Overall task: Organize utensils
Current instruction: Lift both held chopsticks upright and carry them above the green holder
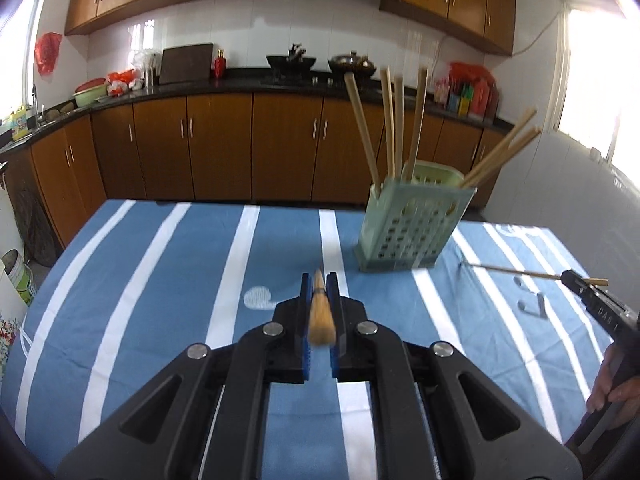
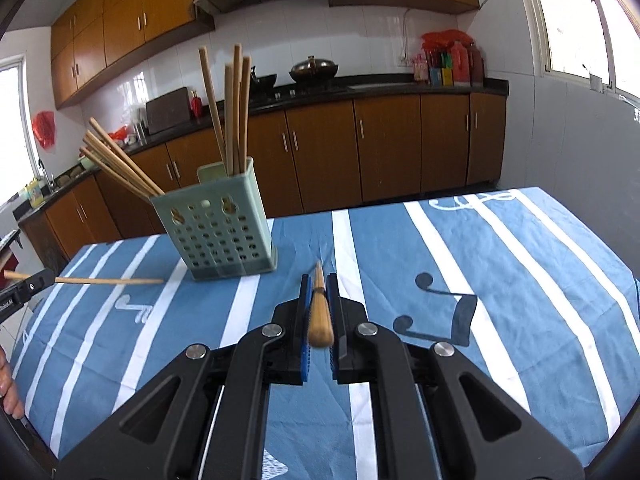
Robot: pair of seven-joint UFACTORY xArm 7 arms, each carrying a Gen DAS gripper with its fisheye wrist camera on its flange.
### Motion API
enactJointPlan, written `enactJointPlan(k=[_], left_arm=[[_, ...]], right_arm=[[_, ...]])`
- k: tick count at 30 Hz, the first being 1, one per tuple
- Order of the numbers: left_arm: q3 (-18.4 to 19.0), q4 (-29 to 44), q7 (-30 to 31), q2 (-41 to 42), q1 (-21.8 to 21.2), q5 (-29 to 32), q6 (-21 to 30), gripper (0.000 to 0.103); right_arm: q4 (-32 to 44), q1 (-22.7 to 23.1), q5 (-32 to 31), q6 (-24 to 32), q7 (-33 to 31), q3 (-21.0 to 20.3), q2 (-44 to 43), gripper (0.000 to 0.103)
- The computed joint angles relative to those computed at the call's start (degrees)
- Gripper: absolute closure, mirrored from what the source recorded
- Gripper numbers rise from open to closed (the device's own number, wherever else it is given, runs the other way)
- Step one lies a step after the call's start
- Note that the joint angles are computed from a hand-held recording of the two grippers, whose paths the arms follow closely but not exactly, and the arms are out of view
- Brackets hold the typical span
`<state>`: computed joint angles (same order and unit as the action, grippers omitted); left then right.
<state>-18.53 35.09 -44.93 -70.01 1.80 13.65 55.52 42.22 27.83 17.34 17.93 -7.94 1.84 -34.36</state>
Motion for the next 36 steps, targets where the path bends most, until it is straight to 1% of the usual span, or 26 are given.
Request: enactJointPlan(k=[8,14,19,23,26,27,30,34,36], left_arm=[[0.43,1.26,0.48,-0.12,0.61,0.65,-1.14,0.095],[0.51,4.20,2.61,1.22,1.94,2.07,-2.90,0.095],[0.60,6.42,3.45,2.41,2.71,1.97,-5.20,0.095],[0.78,8.64,3.70,4.09,3.67,1.78,-8.82,0.095],[0.65,10.58,3.44,6.02,5.09,1.86,-12.29,0.095],[0.49,11.51,3.10,6.95,5.90,2.01,-13.92,0.095],[0.45,13.68,2.37,9.35,7.92,2.23,-17.87,0.095],[0.37,16.50,1.37,12.55,10.21,2.24,-21.58,0.095],[0.06,17.62,0.69,13.85,11.59,2.54,-23.23,0.095]], right_arm=[[1.01,0.71,0.17,-0.91,-0.54,-0.43,-0.21,0.095],[5.09,1.62,0.34,-2.22,-1.39,-0.77,1.31,0.095],[8.42,3.76,1.99,-2.26,-2.92,-1.72,1.91,0.095],[11.60,7.17,5.17,-3.34,-4.85,-3.24,2.59,0.095],[13.79,9.57,7.33,-5.45,-6.54,-4.00,3.56,0.095],[14.92,10.64,8.01,-6.97,-7.25,-4.13,4.20,0.095],[17.07,12.98,9.08,-10.27,-8.68,-4.52,5.72,0.095],[20.11,14.87,8.75,-14.26,-9.64,-4.78,8.75,0.095],[21.66,16.17,8.81,-15.78,-9.87,-5.53,10.51,0.095]])
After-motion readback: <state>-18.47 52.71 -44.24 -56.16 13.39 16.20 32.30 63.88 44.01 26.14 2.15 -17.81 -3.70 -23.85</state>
